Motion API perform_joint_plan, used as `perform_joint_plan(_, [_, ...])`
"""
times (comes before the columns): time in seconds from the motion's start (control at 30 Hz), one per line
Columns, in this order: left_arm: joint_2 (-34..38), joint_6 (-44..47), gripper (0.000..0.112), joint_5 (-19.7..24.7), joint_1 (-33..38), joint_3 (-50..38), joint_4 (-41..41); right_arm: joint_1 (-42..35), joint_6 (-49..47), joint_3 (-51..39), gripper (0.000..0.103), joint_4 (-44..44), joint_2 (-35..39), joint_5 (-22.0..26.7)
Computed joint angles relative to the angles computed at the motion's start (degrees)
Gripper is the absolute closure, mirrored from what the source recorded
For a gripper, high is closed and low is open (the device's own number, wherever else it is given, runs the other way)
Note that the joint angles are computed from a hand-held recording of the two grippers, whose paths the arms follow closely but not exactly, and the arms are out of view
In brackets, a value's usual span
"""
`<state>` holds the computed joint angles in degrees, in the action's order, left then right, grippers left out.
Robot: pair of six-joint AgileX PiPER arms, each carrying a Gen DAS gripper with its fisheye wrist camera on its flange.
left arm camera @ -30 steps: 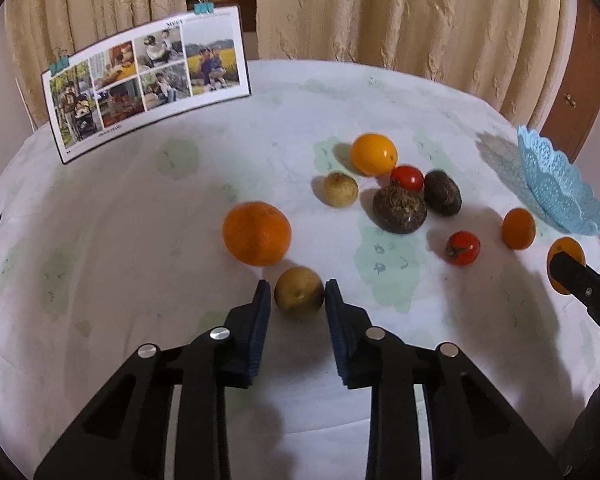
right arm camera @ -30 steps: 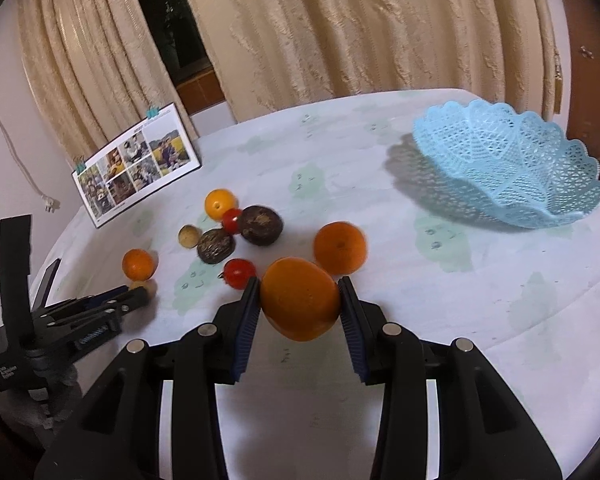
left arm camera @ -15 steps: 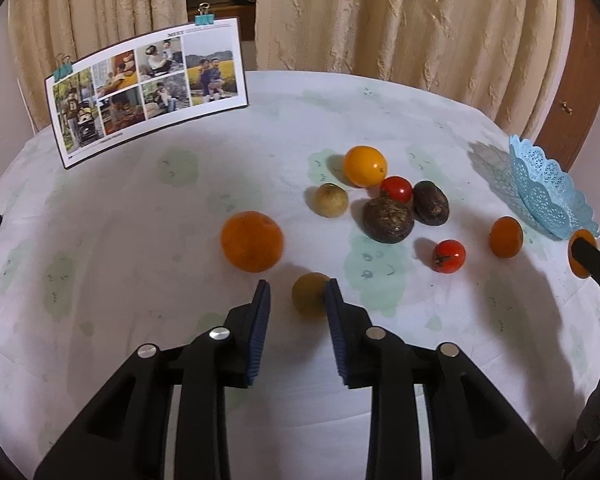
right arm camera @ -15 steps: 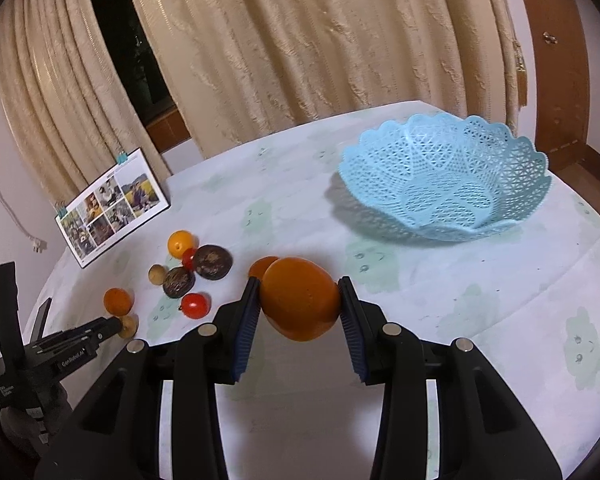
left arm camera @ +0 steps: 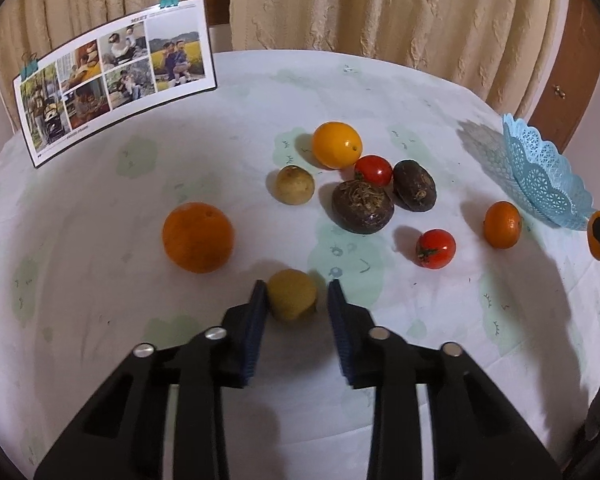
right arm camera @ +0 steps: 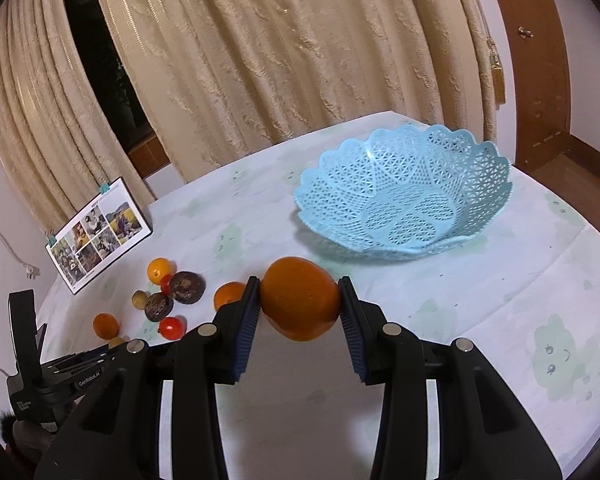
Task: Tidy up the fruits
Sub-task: 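Carry the orange toward the blue basket with the right tool while the left tool grasps the small tan fruit, then release the orange into the basket with the right tool while the left tool drops the tan fruit in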
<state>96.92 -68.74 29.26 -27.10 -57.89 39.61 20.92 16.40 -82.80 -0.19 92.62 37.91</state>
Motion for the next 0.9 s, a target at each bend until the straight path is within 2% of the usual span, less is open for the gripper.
perform_joint_plan(0.23, [-0.5, -0.6, 0.087, 1.3, -2.1, -1.3, 1.7, -2.4, 0.5, -2.8, 0.063, -2.0, 0.6, -0.4])
perform_joint_plan(0.53, [0.7, 1.2, 0.087, 5.0, -6.0, -7.5, 2.2, -7.4, 1.5, -11.9, 0.062, -4.2, 8.3, 1.1])
perform_joint_plan(0.57, [1.3, 1.9, 0.087, 5.5, -6.4, -8.7, 1.9, -7.9, 2.0, -12.2, 0.061, -4.2, 8.7, 1.1])
perform_joint_plan(0.67, [3.2, 3.7, 0.087, 6.9, -7.5, -12.2, 1.1, -8.7, 6.0, -9.8, 0.038, -7.6, 7.6, -2.0])
perform_joint_plan(0.9, [10.1, 13.5, 0.087, 8.6, -9.5, -25.4, -5.3, -9.7, 15.4, -3.7, 0.038, -16.0, 4.2, -7.3])
